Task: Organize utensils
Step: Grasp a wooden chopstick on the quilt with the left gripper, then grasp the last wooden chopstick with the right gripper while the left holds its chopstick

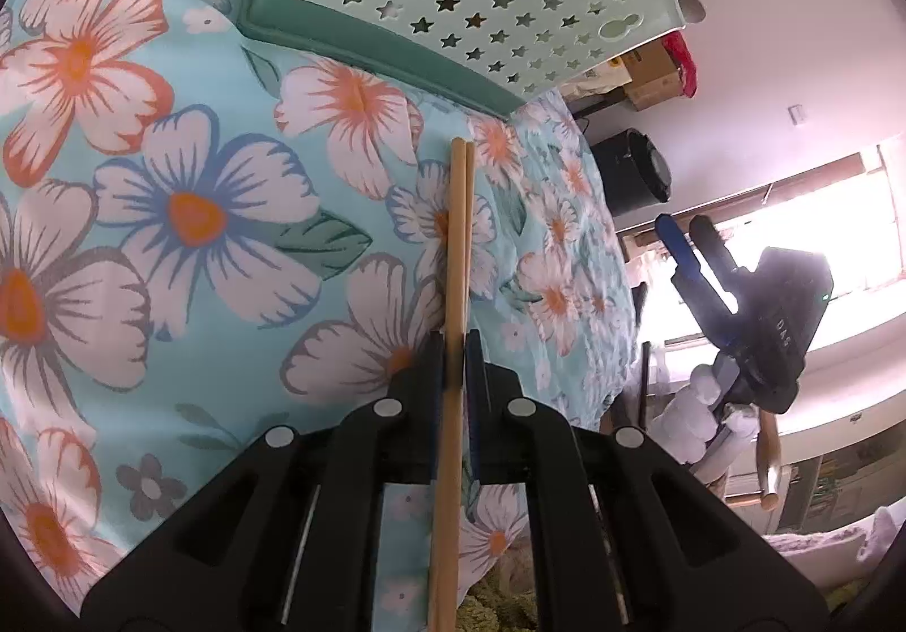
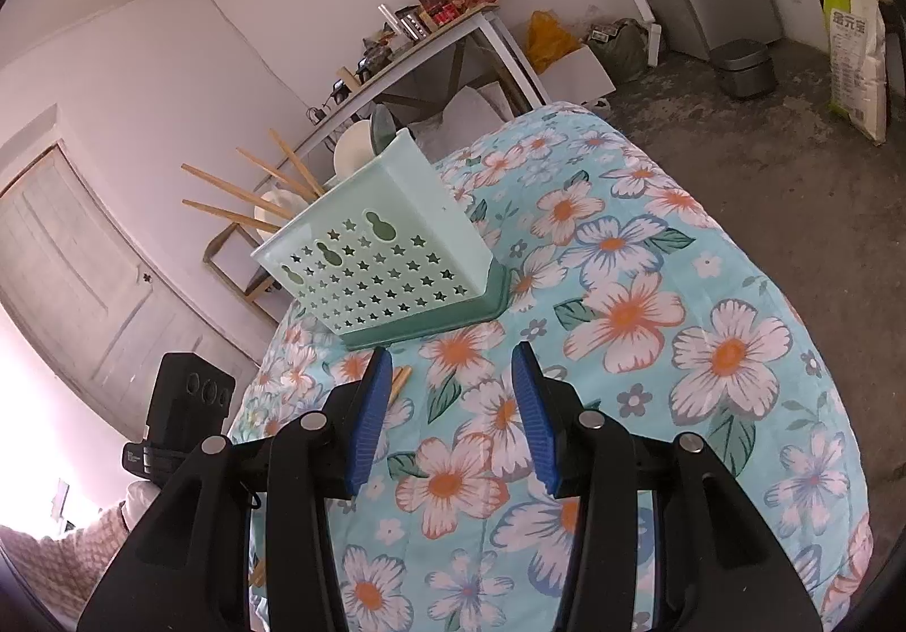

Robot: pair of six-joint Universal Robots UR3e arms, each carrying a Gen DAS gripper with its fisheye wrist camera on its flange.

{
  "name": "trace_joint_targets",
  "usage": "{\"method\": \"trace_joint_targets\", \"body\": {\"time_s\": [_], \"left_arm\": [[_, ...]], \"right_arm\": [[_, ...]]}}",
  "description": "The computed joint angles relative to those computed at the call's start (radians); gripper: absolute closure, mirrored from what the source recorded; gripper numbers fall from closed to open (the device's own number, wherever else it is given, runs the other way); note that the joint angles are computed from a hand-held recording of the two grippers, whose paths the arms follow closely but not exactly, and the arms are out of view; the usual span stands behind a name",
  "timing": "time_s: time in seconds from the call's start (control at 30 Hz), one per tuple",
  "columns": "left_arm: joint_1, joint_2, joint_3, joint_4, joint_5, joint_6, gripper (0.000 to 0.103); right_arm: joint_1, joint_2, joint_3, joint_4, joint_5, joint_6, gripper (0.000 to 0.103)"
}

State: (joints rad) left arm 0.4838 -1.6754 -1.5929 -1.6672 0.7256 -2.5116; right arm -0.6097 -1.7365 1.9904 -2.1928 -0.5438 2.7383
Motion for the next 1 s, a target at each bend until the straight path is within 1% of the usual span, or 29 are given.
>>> {"method": "trace_joint_targets", "body": {"time_s": [0.1,0.13,0.17,0.23,0.3,0.33,0.37,0.43,0.47,0.53,0.67,0.77,0.9,0.93,1.0], "left_arm": [[0.021,-0.017,0.038,-0.115,-0.051,0.065,0.097],[0.021,-0.018,0.042,-0.134,-0.061,0.076,0.097],[0.012,-0.013,0.038,-0.115,-0.056,0.063,0.097],[-0.011,0.011,0.012,-0.025,-0.028,0.018,0.097],[-0.025,0.026,0.002,0.036,-0.014,-0.012,0.097],[-0.037,0.031,0.001,0.069,-0.002,-0.027,0.095],[-0.053,0.030,0.000,0.111,0.009,-0.050,0.090],[-0.091,0.047,-0.008,0.210,0.067,-0.085,0.086],[-0.102,0.053,-0.010,0.237,0.089,-0.091,0.085],[-0.150,0.060,-0.017,0.333,0.165,-0.122,0.085],[-0.225,0.062,-0.035,0.478,0.290,-0.138,0.085],[-0.259,0.050,-0.038,0.530,0.344,-0.130,0.085],[-0.294,0.032,-0.042,0.589,0.392,-0.134,0.085],[-0.299,0.026,-0.042,0.603,0.397,-0.140,0.087],[-0.302,0.018,-0.046,0.622,0.394,-0.154,0.096]], "right_arm": [[0.003,-0.002,0.001,0.001,-0.001,0.001,0.060],[0.004,-0.003,0.002,-0.001,-0.002,0.002,0.060],[0.005,-0.001,0.002,-0.004,-0.003,0.005,0.060],[0.005,0.001,-0.001,0.001,-0.001,0.004,0.060],[0.008,0.003,-0.001,0.002,-0.001,0.005,0.060],[0.010,0.003,-0.001,0.002,-0.002,0.005,0.060],[0.011,0.003,0.000,-0.001,-0.003,0.006,0.060],[0.014,0.004,0.000,-0.003,-0.004,0.008,0.060],[0.012,0.004,0.001,0.000,-0.002,0.005,0.060],[0.012,0.005,0.002,-0.001,-0.003,0.005,0.060],[0.014,0.004,0.004,-0.001,-0.007,0.007,0.060],[0.014,0.005,0.005,-0.003,-0.005,0.008,0.060],[0.015,0.005,0.004,-0.001,-0.005,0.007,0.060],[0.016,0.005,0.003,0.000,-0.005,0.008,0.060],[0.020,0.007,0.003,-0.002,-0.007,0.009,0.060]]}}
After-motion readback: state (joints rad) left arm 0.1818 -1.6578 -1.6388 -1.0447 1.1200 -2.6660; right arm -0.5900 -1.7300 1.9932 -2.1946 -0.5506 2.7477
